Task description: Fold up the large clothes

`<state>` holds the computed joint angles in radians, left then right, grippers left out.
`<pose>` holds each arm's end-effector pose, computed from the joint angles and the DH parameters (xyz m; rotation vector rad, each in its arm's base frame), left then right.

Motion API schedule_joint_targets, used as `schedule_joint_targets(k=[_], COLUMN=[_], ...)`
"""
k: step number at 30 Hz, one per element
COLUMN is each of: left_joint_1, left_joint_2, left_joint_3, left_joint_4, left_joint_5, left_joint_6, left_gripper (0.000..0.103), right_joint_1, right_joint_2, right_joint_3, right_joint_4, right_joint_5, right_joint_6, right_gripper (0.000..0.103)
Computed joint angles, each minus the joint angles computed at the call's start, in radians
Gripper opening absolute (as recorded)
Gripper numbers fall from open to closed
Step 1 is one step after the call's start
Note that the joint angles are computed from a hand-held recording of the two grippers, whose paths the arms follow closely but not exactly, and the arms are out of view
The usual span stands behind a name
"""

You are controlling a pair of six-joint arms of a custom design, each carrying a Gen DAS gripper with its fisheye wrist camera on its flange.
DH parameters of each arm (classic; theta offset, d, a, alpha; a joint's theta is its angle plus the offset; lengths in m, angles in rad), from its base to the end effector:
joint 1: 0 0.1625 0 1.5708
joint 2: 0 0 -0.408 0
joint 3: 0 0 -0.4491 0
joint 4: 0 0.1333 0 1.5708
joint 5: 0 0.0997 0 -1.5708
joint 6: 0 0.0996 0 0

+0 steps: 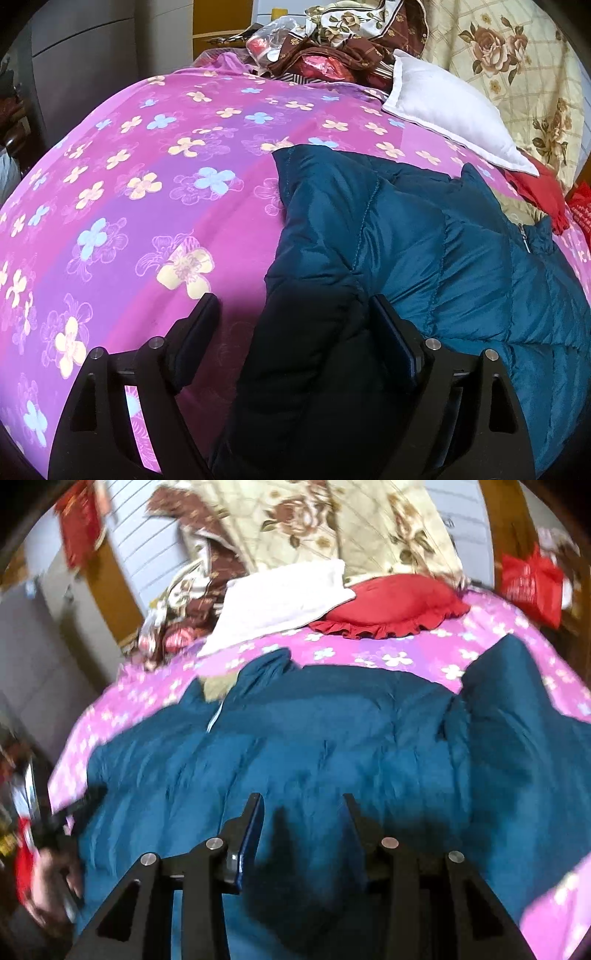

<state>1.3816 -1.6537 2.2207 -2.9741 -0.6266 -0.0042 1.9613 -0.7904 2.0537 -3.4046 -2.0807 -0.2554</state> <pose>0.1246 -0.4873 0.3627 -0.2777 2.1142 -1.0223 0.2891 -0.4799 0.0051 0.6279 -2.4936 0.7953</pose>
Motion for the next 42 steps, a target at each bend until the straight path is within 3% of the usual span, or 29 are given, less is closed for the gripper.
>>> schedule_joint_targets(k=[3, 5, 6, 8, 11, 14, 16, 18, 20, 23, 24, 25, 27, 29, 34, 36, 39, 41, 42], left_joint_1=[-0.018, -0.07, -0.099, -0.154, -0.18, -0.149, -0.119, -0.136, -0.184, -0.248, -0.246, -0.238, -0.201, -0.195, -0.163, -0.173, -0.196, -0.195, -0.195], left_joint_2=[-0.003, -0.021, -0.04, -0.134, -0.237, -0.236, -0.239, -0.259, -0.307, -0.361, -0.361, -0.351, -0.33, -0.338, -0.322, -0.327, -0.347, -0.346, -0.345], left_joint_3=[0.004, 0.029, 0.054, 0.115, 0.163, 0.181, 0.185, 0.183, 0.216, 0.294, 0.313, 0.333, 0.327, 0.328, 0.31, 0.317, 0.333, 0.332, 0.331], left_joint_4=[0.022, -0.01, -0.076, -0.095, 0.109, 0.292, 0.26, 0.315, 0.275, 0.152, 0.106, 0.073, 0.134, 0.111, 0.091, 0.095, 0.124, 0.123, 0.12], left_joint_5=[0.041, 0.122, 0.135, 0.09, 0.061, 0.105, 0.055, 0.095, 0.126, 0.131, 0.119, 0.11, 0.105, 0.097, 0.067, 0.079, 0.099, 0.097, 0.096], left_joint_6=[0.003, 0.047, 0.089, 0.101, -0.003, -0.098, -0.085, -0.165, -0.165, -0.025, 0.026, 0.07, 0.033, 0.017, 0.016, 0.006, -0.02, -0.021, -0.02], left_gripper=[0.084, 0.084, 0.084, 0.084, 0.084, 0.084, 0.085, 0.085, 0.085, 0.085, 0.085, 0.085, 0.085, 0.085, 0.085, 0.085, 0.085, 0.085, 0.085], right_joint_1=[-0.025, -0.049, -0.059, -0.064, -0.059, -0.062, -0.058, -0.053, -0.041, -0.068, -0.084, -0.1, -0.143, -0.244, -0.492, -0.566, -0.593, -0.575, -0.556], right_joint_2=[0.012, 0.041, 0.044, 0.044, 0.056, 0.049, 0.048, 0.035, -0.01, -0.145, -0.193, -0.226, -0.281, -0.392, -0.617, -0.651, -0.633, -0.601, -0.565], right_joint_3=[0.034, 0.052, 0.059, 0.057, 0.045, 0.052, 0.057, 0.064, 0.068, 0.166, 0.195, 0.207, 0.211, 0.226, 0.256, 0.253, 0.216, 0.168, 0.139], right_joint_4=[0.042, -0.057, -0.083, -0.085, -0.088, -0.086, -0.085, -0.054, 0.025, -0.12, -0.188, -0.238, -0.304, -0.258, -0.047, 0.008, 0.0, 0.046, 0.055], right_joint_5=[-0.026, 0.007, 0.028, 0.031, 0.012, 0.019, 0.02, 0.021, 0.018, 0.131, 0.123, 0.073, -0.056, -0.114, -0.049, -0.004, 0.032, -0.022, -0.082], right_joint_6=[-0.001, -0.096, -0.103, -0.102, -0.115, -0.113, -0.109, -0.098, -0.074, -0.094, -0.101, -0.11, -0.125, -0.077, 0.162, 0.22, 0.159, 0.105, 0.055], right_gripper=[0.055, 0.057, 0.058, 0.059, 0.059, 0.06, 0.062, 0.066, 0.065, 0.066, 0.075, 0.092, 0.096, 0.096, 0.096, 0.096, 0.096, 0.099, 0.101])
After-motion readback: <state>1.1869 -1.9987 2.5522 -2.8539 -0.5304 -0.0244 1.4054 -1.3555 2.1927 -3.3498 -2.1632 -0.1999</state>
